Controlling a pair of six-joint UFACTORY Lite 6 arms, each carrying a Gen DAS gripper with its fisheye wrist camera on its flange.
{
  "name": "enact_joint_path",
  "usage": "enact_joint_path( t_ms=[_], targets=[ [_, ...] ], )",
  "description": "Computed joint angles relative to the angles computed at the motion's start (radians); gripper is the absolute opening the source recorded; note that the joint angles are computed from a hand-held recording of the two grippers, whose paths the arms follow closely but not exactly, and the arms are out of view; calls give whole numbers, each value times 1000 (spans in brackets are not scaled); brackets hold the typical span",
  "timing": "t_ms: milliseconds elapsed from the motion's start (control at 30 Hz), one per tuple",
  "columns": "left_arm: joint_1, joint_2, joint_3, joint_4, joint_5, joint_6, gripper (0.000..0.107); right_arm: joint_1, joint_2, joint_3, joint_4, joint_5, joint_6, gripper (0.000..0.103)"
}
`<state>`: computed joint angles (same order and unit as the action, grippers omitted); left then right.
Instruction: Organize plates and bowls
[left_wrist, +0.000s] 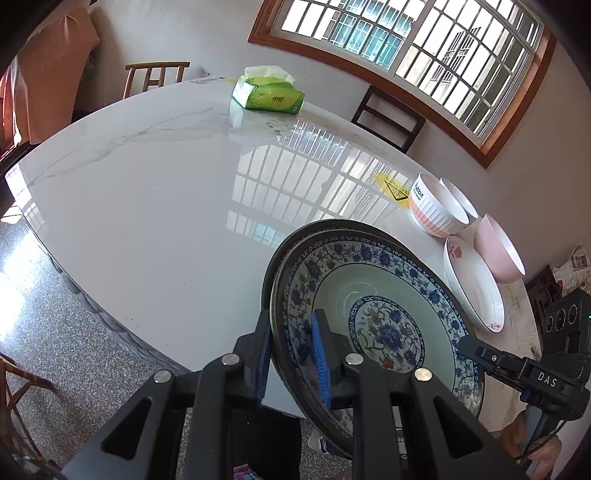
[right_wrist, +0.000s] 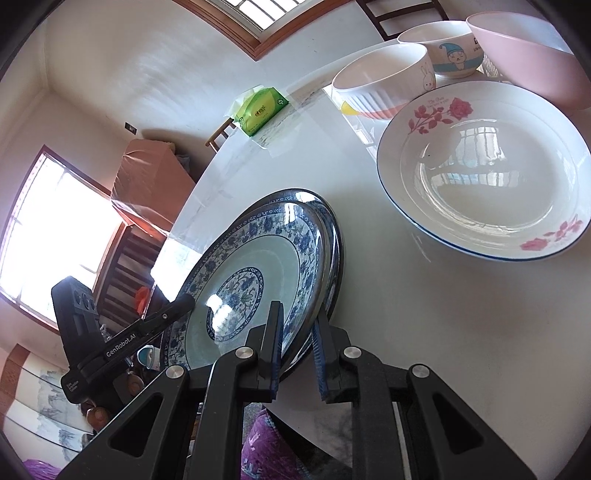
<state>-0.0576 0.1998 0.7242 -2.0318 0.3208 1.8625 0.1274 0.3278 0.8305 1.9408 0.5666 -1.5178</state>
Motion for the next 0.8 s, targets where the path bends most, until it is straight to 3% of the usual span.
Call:
enact_joint_path(
  t_ms=[400,800],
  targets=[
    [-19,17,9,-129,-19,135,22,52,-14,5,58,-87,-59,16],
    [-51,24,-5,-388,-29,413,24,94,-53,-16,226,-183,-248,18]
  ],
)
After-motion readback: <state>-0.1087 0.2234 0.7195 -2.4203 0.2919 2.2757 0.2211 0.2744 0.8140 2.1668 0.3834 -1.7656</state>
